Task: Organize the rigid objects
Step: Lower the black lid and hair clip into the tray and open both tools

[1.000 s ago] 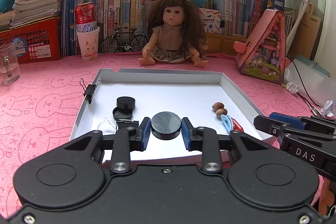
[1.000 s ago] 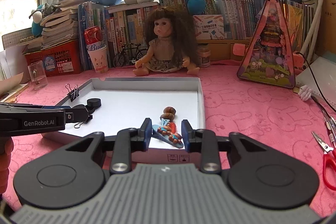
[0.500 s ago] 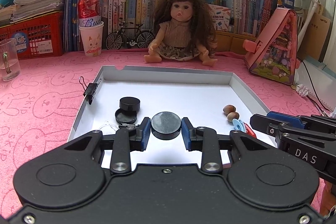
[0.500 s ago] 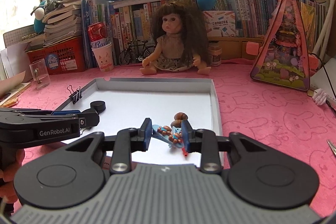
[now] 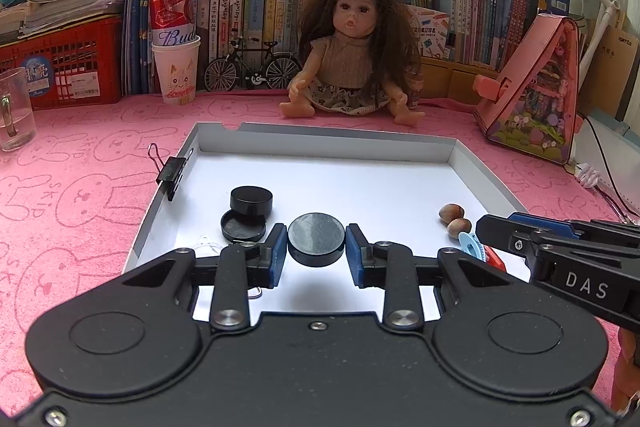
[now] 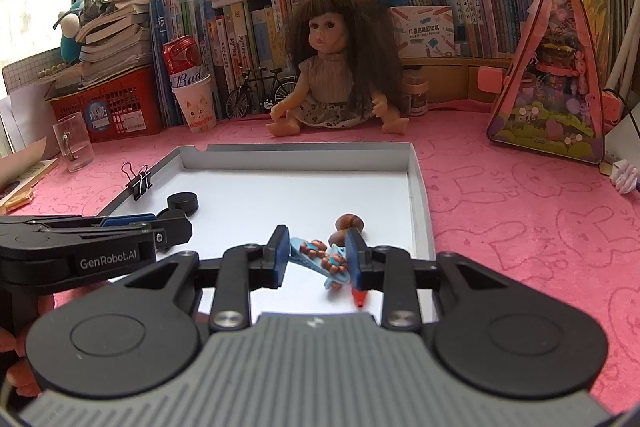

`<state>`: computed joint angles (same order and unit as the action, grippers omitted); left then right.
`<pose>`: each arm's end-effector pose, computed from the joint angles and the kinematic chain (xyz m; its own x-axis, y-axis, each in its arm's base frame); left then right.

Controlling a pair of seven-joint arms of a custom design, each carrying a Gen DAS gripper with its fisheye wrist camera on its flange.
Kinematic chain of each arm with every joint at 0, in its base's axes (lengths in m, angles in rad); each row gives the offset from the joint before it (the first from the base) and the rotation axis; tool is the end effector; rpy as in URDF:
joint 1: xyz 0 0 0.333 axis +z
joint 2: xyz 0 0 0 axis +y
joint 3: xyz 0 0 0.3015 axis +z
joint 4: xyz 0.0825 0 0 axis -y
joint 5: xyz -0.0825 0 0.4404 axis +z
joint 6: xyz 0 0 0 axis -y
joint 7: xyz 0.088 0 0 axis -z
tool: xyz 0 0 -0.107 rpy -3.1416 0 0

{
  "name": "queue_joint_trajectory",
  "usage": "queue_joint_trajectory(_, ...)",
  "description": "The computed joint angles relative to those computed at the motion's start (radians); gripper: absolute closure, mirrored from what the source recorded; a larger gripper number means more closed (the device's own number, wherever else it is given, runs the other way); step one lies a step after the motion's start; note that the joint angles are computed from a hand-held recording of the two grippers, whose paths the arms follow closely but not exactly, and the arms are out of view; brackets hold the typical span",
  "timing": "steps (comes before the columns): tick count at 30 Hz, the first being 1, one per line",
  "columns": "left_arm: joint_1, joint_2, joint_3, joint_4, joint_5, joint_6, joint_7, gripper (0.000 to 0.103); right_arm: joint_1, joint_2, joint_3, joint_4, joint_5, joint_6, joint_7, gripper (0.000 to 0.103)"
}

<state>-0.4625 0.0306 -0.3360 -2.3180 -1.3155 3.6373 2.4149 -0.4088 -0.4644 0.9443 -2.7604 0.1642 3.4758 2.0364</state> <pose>0.4543 -0.2879 0.3676 -0.1649 -0.9813 0.0994 -0.5442 0.0065 -0.8389 0.4174 0.2112 0.3707 0.1162 -0.9835 -0.1385 -0.5012 0.0623 -0.8631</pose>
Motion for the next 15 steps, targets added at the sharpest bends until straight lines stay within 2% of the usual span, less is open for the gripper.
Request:
queue_joint_trajectory(5, 0.009, 0.023, 0.009, -0.002, 0.095, 0.02, -0.088, 0.073, -0.054, 0.079, 0.042, 0.034, 0.043, 0.059, -0.051, 0.068)
queue_joint_trajectory(8, 0.012, 0.051, 0.016, 0.029, 0.08, 0.022, -0.068, 0.073, -0.033, 0.179, -0.005, 0.059, 0.031, 0.118, -0.083, 0.068)
queue_joint_trajectory(11, 0.018, 0.075, 0.022, 0.046, 0.095, 0.024, -0.081, 0.073, -0.056, 0.229, 0.023, 0.09, 0.106, 0.123, -0.145, 0.068)
queue_joint_trajectory(15, 0.023, 0.1, 0.03, 0.064, 0.125, 0.023, -0.103, 0.073, -0.03, 0.306, -0.015, 0.118, 0.12, 0.162, -0.205, 0.068)
